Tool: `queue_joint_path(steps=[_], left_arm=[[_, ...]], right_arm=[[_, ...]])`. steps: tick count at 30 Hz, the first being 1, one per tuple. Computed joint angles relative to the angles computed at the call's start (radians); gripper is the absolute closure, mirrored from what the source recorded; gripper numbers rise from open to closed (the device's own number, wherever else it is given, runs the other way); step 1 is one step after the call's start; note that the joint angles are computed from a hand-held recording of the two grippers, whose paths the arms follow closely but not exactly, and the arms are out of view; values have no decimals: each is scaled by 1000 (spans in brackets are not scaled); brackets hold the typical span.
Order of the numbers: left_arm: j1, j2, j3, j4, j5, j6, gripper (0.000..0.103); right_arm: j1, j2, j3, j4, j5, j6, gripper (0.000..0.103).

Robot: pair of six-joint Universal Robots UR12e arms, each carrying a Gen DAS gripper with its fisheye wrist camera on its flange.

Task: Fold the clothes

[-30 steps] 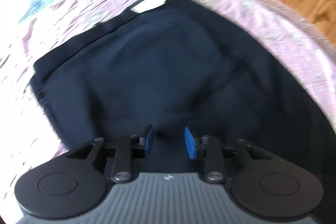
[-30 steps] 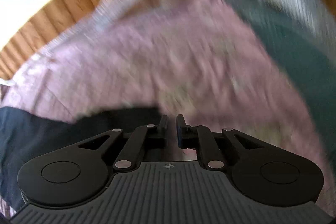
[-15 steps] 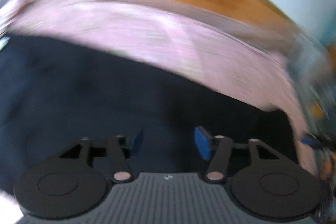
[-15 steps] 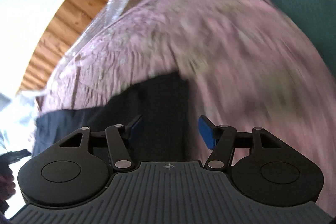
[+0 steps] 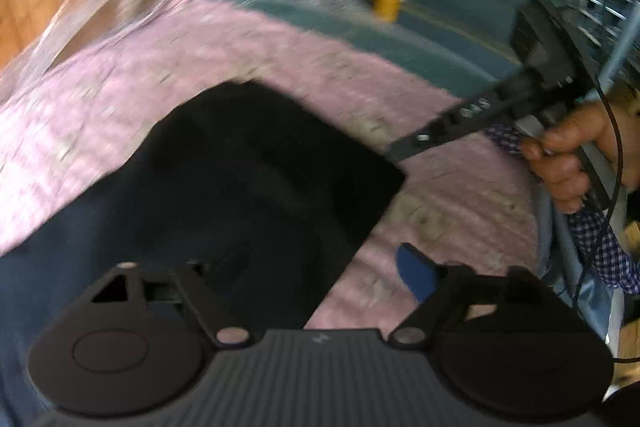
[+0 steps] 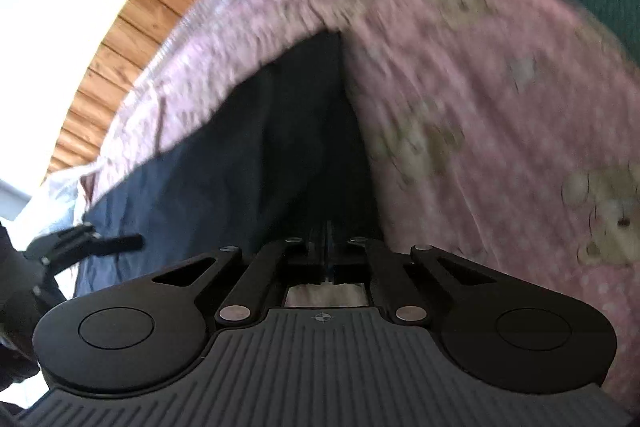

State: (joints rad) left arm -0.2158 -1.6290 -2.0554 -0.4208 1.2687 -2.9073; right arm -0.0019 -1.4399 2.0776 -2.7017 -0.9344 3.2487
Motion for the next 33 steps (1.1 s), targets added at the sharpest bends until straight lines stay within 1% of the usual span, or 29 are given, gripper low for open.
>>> queue_joint_path(steps=[1,2,3,4,5,7,9,10,12,14,16,17,18,19,20,21,22,23,24,25,26,27,28,30,31,33], left_arm=[[-12,-9,3,14,1,-1,15],[-22,-20,8,22,3,-5,15],[-29,-32,13,30,4,-6,15],[-35,-43,17,37,7,-6,15],[-42,-55,21,45,9,-7,15],[-66,-75,42,29,66,-11,15],[-79,-90,62,14,95,-11,15],[-85,-97,71,7,107,-7,15],[-102,-114,92,-2,136,-8,15],[-114,-127,109,5,129,-16,15],[-139,-150,129,32,174,-29,16],[-153,-162,139,46,202,-35,19],[-162,-174,148,60,223,-42,25],[-169,-185,157,75,241,-49,53],[-167,-188,159,85,248,-80,91],[-160,-187,160,91,251,-121,98],[-153,-186,161,97,254,-163,101],[-147,-185,162,102,257,-205,101],[-136,-175,156,114,268,-268,101],[-123,-160,145,130,282,-340,101],[-108,-142,129,155,291,-419,101],[-89,-118,104,200,296,-518,101],[-71,-93,78,246,309,-615,101],[-44,-44,32,308,348,-768,101],[-34,-23,14,330,369,-817,101],[-25,13,-13,338,417,-879,101]], right_arm=[[5,-6,-1,-8,-15,-4,101],[13,-12,-4,-7,-53,-9,93],[24,-17,-10,2,-107,-8,85],[33,-19,-16,17,-152,-12,60],[37,-15,-19,34,-171,-30,52],[34,1,-21,53,-161,-80,57],[17,8,-27,70,-102,-99,98],[7,9,-30,80,-67,-105,103],[-9,9,-40,98,-10,-122,103],[-23,10,-52,113,42,-142,103],[-41,13,-67,136,114,-167,103],[-47,17,-76,153,146,-180,103],[-53,22,-87,172,182,-193,103],[-57,29,-97,189,214,-200,103],[-59,37,-107,199,237,-198,103],[-62,47,-118,210,257,-196,103],[-65,56,-125,206,271,-185,103],[-70,64,-128,178,278,-161,101],[-76,76,-129,132,286,-110,94],[-83,90,-128,69,285,-34,87],[-86,102,-130,31,264,12,83],[-83,111,-136,26,235,18,83],[-76,120,-145,42,208,-3,82],[-55,145,-172,106,158,-70,79],[-43,157,-186,131,138,-104,78],[-20,182,-206,137,111,-161,75]])
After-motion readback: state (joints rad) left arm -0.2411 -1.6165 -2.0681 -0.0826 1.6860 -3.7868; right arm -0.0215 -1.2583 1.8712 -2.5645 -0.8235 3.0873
